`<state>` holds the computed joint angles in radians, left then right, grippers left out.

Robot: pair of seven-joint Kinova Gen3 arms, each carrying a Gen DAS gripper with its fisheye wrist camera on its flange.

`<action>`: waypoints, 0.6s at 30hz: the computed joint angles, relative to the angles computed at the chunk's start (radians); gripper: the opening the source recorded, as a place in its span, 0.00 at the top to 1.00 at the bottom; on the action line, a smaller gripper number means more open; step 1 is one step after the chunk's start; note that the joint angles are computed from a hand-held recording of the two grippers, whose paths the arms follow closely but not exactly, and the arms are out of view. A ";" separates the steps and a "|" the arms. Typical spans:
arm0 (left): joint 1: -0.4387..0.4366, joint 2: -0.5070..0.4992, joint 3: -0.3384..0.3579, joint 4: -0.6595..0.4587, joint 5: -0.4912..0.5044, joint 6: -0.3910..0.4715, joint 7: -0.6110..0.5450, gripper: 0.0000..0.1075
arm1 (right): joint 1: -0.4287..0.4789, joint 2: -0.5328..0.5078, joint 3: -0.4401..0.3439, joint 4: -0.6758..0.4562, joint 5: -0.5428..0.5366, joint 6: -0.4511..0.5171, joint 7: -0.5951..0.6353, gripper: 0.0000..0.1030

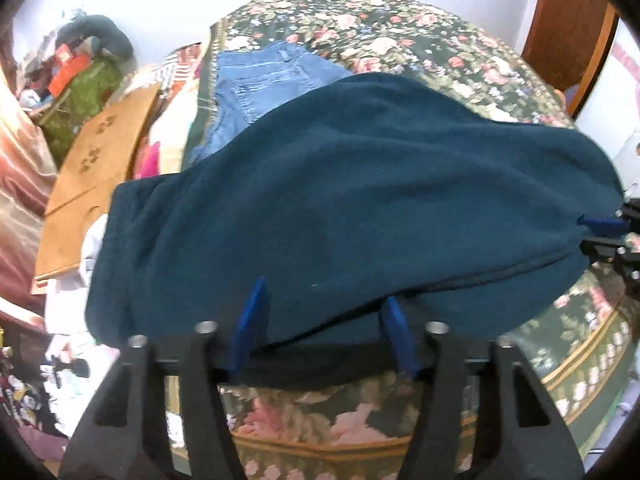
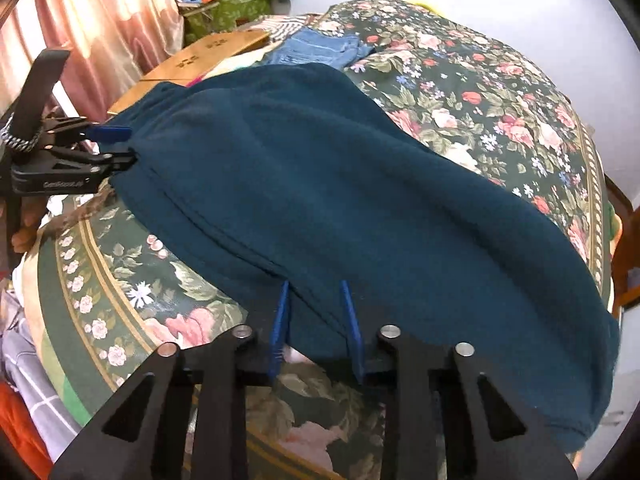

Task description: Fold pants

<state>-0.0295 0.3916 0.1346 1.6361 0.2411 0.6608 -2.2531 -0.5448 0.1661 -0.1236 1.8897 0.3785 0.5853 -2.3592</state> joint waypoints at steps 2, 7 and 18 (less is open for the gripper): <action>-0.009 -0.007 0.013 0.007 0.017 -0.006 -0.020 0.68 | -0.002 -0.010 0.003 0.018 0.009 -0.030 -0.018 0.85; -0.013 -0.051 0.018 0.056 0.033 -0.045 -0.044 0.79 | -0.018 -0.037 -0.007 0.019 0.042 -0.008 -0.046 0.88; -0.025 -0.083 -0.012 0.103 0.095 -0.011 -0.090 0.75 | 0.018 -0.068 -0.038 0.080 -0.036 -0.073 -0.079 0.84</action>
